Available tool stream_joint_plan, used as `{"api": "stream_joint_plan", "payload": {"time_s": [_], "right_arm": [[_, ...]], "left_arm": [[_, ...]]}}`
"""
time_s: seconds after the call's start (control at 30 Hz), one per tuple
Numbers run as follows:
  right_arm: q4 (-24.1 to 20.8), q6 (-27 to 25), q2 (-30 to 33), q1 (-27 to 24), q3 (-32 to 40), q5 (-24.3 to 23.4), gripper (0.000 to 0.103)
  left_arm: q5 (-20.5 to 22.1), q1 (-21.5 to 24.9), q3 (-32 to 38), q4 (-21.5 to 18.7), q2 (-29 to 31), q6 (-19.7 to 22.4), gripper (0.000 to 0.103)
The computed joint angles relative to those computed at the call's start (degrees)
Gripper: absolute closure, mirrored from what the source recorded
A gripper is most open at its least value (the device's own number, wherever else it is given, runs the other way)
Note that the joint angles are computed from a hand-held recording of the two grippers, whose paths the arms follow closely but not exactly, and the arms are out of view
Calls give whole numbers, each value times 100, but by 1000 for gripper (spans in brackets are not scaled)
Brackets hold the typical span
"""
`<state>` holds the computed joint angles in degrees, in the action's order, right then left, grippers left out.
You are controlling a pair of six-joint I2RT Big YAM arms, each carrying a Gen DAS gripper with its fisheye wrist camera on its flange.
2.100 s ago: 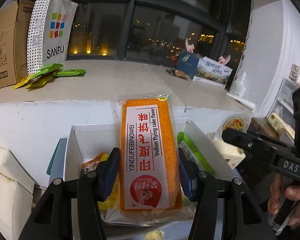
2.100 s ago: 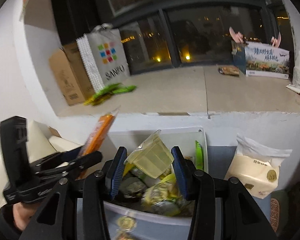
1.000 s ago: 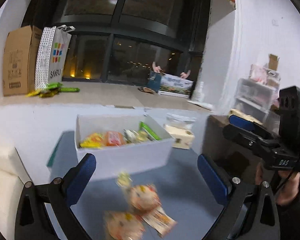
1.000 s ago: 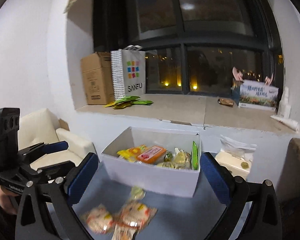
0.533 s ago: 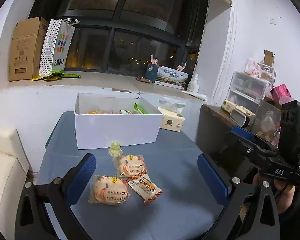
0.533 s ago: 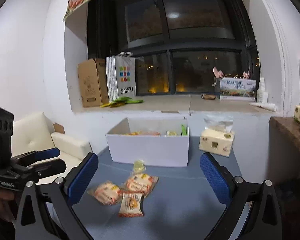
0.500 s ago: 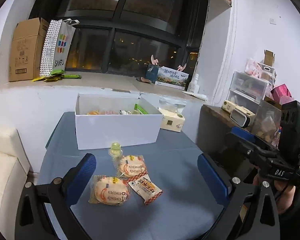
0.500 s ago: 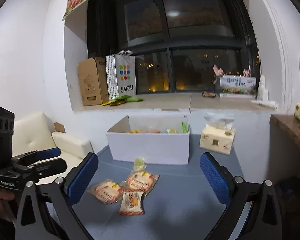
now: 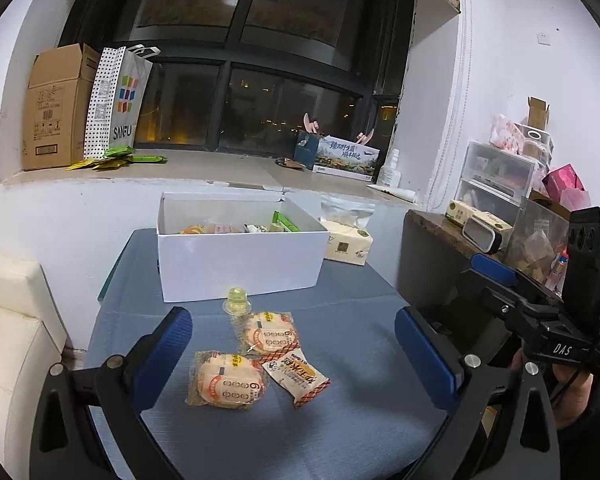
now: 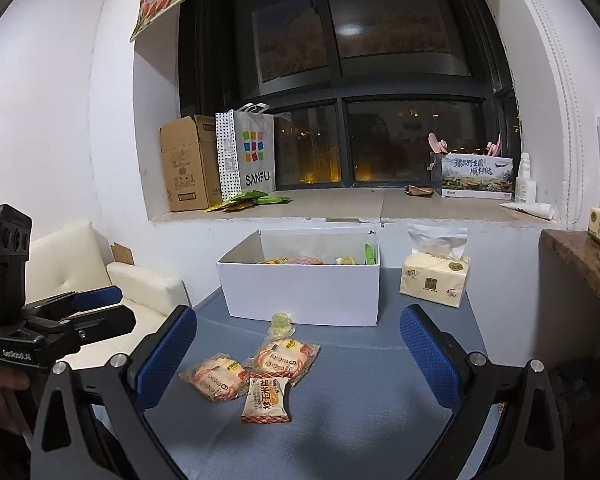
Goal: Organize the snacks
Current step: 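Withdraw both tools back over the remaining bread packs, then grasp the second jelly cup with the right tool while the left tool grasps a round bread pack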
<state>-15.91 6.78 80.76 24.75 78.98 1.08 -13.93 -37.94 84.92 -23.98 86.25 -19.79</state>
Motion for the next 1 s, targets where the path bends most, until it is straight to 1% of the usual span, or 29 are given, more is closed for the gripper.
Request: {"api": "stream_joint_plan", "payload": {"time_s": [0.2,0.67,0.83,0.93,1.0], "right_arm": [[147,-10,-6,13,-73,39,0],[-42,-149,232,123,43,139,0],[-387,-127,440,108,261,55,0],[-637,-244,659,107,526,-81,0],[-784,-331,908,87,805,-336,0]], "left_arm": [[-58,55,-84,8,-57,-3,0],[-153,86,-231,-66,-97,-46,0],[-136,85,-226,-112,-83,-26,0],[-161,101,-251,-117,-104,-35,0],[-172,117,-274,-128,-120,-38,0]]}}
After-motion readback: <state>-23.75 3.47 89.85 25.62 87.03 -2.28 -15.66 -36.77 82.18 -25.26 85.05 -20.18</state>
